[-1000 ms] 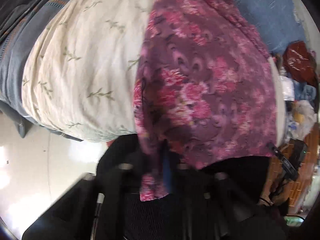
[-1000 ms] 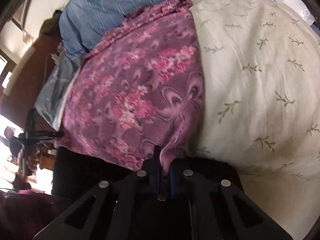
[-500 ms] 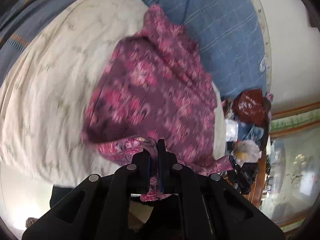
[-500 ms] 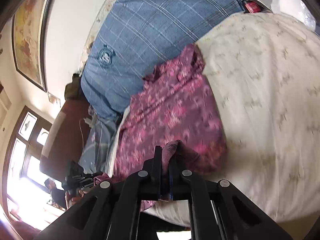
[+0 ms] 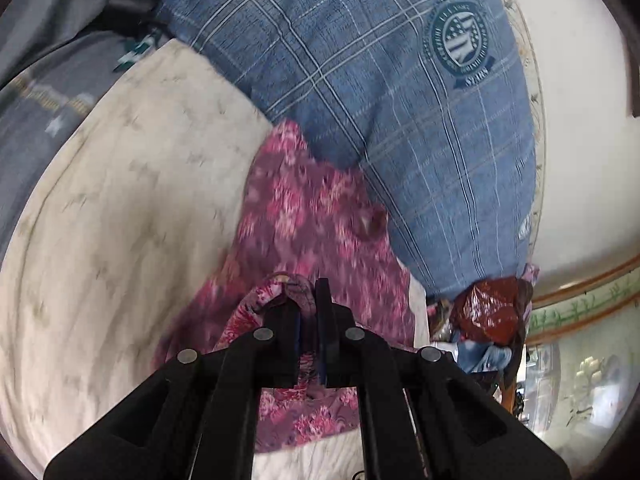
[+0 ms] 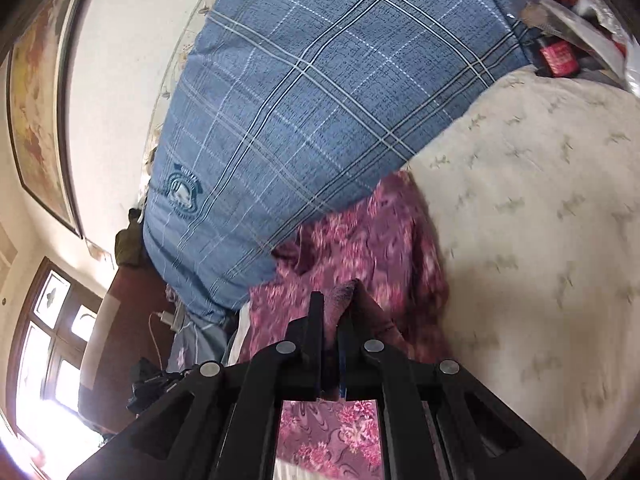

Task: Fold small clothes
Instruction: 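Close both grippers on the shirt edge and lift it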

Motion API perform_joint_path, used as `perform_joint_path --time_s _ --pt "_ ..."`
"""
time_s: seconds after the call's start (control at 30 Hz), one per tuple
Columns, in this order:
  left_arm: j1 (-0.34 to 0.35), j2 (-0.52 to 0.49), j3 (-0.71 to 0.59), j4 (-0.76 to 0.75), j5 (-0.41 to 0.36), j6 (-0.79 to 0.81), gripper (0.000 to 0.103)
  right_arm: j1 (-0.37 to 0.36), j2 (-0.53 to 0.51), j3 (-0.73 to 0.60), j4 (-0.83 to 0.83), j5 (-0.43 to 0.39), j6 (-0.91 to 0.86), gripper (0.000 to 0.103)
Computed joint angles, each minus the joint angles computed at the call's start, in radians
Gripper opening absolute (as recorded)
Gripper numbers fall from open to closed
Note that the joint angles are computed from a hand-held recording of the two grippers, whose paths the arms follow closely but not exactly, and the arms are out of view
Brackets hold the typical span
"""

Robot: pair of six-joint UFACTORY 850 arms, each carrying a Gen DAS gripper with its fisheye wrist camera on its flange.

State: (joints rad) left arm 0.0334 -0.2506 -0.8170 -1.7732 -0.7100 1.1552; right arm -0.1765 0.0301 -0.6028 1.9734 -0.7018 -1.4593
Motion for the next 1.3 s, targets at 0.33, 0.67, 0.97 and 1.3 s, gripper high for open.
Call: perform_joint_path --time_s 0.33,0.67,0.97,1.3 --pt "-0.033 -0.32 -0.41 0.164 0.122 -0.273 0.004 -0.005 -0.348 -0.298 0.113 0.039 0.136 0.011" --pt "0.049 -0.286 -0.353 -0.01 0.049 -0.146 0.07 -0.042 -0.269 -0.244 0.109 0.123 0.046 0.039" --pt "-0.027 -0.352 -0.412 0.369 0.108 -0.354 0.07 0.074 -0.362 -0.378 -0.162 0.38 0.253 0.045" --pt "-0.109 -0.413 -0.513 0.699 0.365 -0.608 0.018 0.101 -0.398 -0.444 -0.176 0.446 0.199 0.004"
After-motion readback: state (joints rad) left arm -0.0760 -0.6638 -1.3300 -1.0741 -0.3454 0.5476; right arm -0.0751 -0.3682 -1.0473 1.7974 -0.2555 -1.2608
